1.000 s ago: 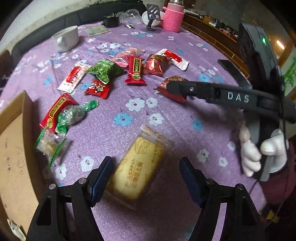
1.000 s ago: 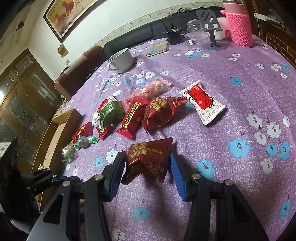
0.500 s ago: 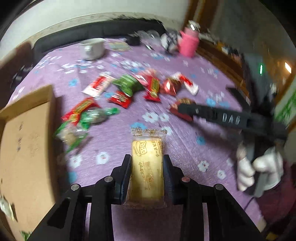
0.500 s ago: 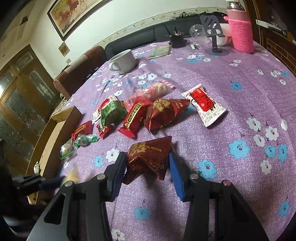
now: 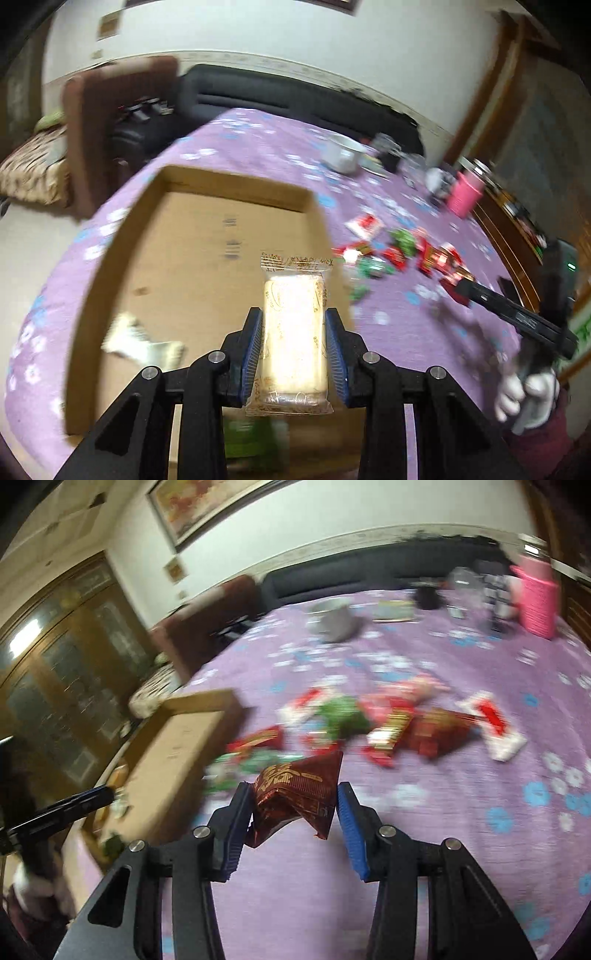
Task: Organize snacks
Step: 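Lower the cake bar and brown packet into the box and open both grippers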
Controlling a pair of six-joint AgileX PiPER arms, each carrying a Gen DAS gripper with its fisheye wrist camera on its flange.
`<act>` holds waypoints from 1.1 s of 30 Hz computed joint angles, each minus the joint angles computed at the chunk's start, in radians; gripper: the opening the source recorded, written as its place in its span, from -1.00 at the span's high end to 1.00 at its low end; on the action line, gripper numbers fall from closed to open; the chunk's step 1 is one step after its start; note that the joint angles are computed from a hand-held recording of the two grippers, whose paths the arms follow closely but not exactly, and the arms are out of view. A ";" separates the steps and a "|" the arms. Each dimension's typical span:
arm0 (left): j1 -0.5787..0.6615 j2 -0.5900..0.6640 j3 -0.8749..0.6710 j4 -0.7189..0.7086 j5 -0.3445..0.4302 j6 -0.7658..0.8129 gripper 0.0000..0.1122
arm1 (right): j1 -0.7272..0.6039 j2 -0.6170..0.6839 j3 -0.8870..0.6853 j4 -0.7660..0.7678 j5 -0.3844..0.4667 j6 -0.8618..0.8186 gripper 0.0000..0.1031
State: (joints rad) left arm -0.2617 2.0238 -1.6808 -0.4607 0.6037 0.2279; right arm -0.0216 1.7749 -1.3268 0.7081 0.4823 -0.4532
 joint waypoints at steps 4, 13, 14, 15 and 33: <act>0.054 -0.004 0.049 -0.033 -0.024 0.013 0.37 | 0.100 0.059 -0.116 -0.063 0.060 0.076 0.11; 0.120 0.003 0.092 -0.112 -0.031 0.085 0.37 | 0.276 0.196 -0.335 -0.231 0.131 0.245 0.11; 0.124 0.005 0.096 -0.123 -0.034 0.094 0.37 | 0.286 0.207 -0.347 -0.246 0.135 0.257 0.11; 0.133 0.007 0.101 -0.149 -0.032 0.115 0.37 | 0.307 0.228 -0.375 -0.278 0.146 0.284 0.10; 0.193 -0.033 0.152 -0.362 -0.014 0.207 -0.51 | 0.333 0.208 -0.336 -0.317 0.107 0.329 -0.11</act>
